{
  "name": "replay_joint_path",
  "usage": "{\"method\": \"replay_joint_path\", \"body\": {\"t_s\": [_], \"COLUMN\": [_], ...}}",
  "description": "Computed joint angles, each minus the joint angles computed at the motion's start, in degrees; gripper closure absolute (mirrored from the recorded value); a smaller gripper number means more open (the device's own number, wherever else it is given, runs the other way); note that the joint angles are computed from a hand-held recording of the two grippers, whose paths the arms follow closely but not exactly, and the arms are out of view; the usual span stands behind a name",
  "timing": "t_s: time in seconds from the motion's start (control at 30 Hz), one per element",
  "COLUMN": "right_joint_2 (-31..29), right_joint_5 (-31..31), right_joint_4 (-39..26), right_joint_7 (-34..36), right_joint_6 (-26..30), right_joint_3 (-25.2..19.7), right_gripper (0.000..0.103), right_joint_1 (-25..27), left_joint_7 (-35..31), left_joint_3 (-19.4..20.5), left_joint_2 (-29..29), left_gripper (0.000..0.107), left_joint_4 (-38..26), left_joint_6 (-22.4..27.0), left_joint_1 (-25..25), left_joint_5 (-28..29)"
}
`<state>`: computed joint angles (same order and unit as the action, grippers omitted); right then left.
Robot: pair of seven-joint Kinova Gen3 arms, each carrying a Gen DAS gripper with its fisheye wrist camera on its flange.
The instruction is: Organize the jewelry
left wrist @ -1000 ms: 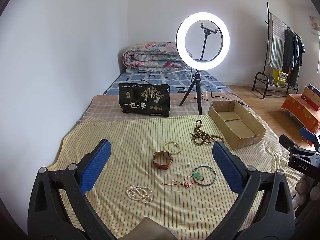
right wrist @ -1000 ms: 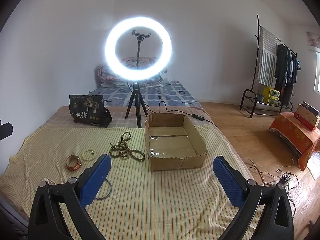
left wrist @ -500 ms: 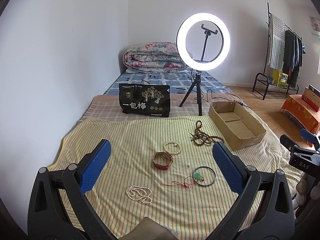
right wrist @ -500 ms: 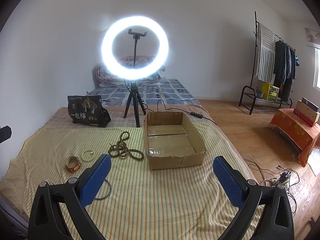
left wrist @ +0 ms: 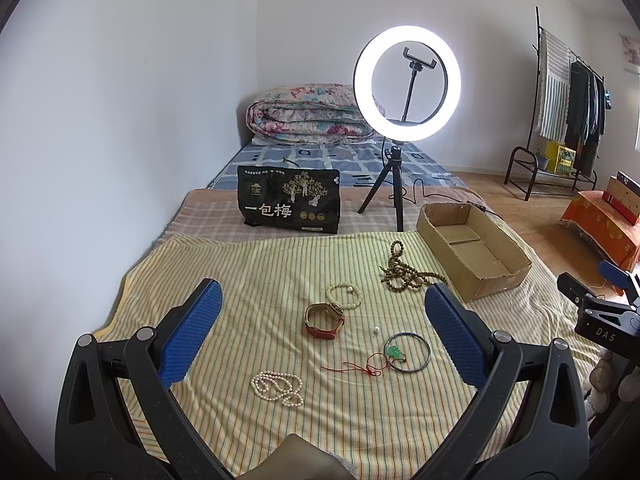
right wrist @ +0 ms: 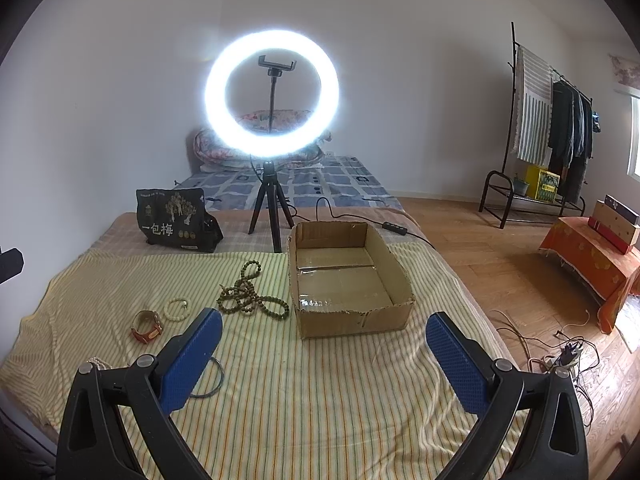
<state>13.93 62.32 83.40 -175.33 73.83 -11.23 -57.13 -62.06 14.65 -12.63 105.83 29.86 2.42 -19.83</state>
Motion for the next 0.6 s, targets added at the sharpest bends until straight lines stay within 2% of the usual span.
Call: {"method": "replay_joint_path", "body": {"t_s": [0.6], "right_joint_2": [0.15], "right_joint_5": [-0.75], "right_joint_4": [-0.11], "right_joint_7": [0.48], "right_joint_6": [-0.55], "right_joint_3": [0.10], "right_gripper": [0.000], "right_joint_1": [0.20], "left_joint_7": [1.04], "left_joint_3": [0.55], "left_joint_2": [0.24], "left_gripper": [0.005], "left_joint_4": [-0.05], "left_joint_6": [0.28], "left_joint_1": [0.03], "left_joint_5": [-0.85]}}
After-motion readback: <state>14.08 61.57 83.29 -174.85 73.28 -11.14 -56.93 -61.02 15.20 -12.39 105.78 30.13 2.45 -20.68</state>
